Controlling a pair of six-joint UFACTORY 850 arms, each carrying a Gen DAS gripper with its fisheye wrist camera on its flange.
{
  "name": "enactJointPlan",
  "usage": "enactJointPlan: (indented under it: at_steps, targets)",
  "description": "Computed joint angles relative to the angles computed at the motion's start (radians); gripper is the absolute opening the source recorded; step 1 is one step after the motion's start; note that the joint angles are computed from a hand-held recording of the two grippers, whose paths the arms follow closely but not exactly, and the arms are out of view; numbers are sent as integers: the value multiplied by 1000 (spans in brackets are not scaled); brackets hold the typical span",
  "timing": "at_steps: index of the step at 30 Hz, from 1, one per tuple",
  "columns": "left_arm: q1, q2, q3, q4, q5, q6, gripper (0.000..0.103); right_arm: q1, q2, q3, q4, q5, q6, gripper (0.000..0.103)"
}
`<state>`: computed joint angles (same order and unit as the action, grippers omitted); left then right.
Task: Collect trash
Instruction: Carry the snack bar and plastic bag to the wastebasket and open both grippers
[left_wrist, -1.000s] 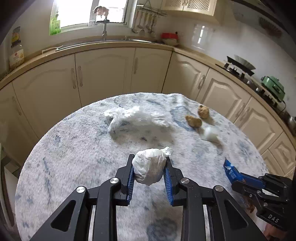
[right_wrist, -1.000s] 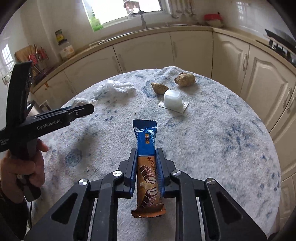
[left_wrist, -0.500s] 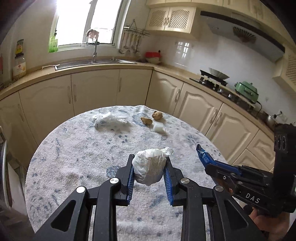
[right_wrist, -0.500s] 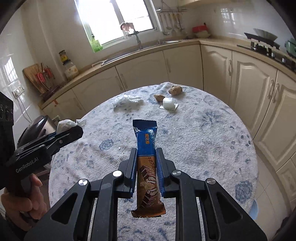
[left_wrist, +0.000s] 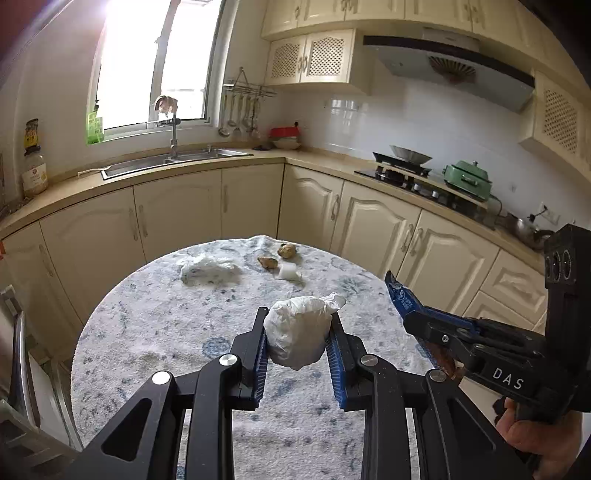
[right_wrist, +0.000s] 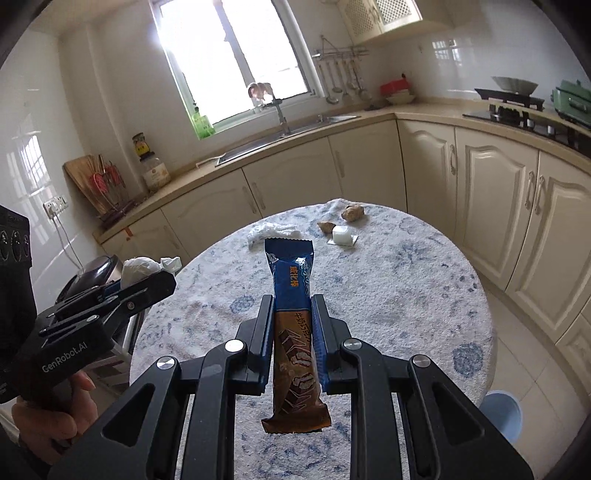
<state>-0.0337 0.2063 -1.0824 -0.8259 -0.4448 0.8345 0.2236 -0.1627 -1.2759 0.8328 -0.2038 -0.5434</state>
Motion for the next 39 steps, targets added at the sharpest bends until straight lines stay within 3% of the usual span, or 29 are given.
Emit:
enactJointPlan:
  at_steps: [8,15,19,23,26,35,39]
  targets:
    - [-172,-25,-12,-5,51,-3,25,-108,116,137,401,37,-382,19]
    - [-322,-139,-95,-40,30,7,25,-242,210,245,321,50,-279,19]
    - [-404,-230,-167,-42,-14,6,25,-330,261,308,154,61,-88,19]
    - [-481,-354,-281,20,-69,-57,25,-412,287,360,5,55,84,19]
    - [-528,-464,-375,97,-115,-124,25,-470,272,389,11,36,98,19]
    - [-611,-810,-733,328,-279,-399,25,-585,156,420,178,-14,-50,19]
    - [-625,-1006,-983,427,-379,-512,25,-621,109,422,306,-27,-164,19]
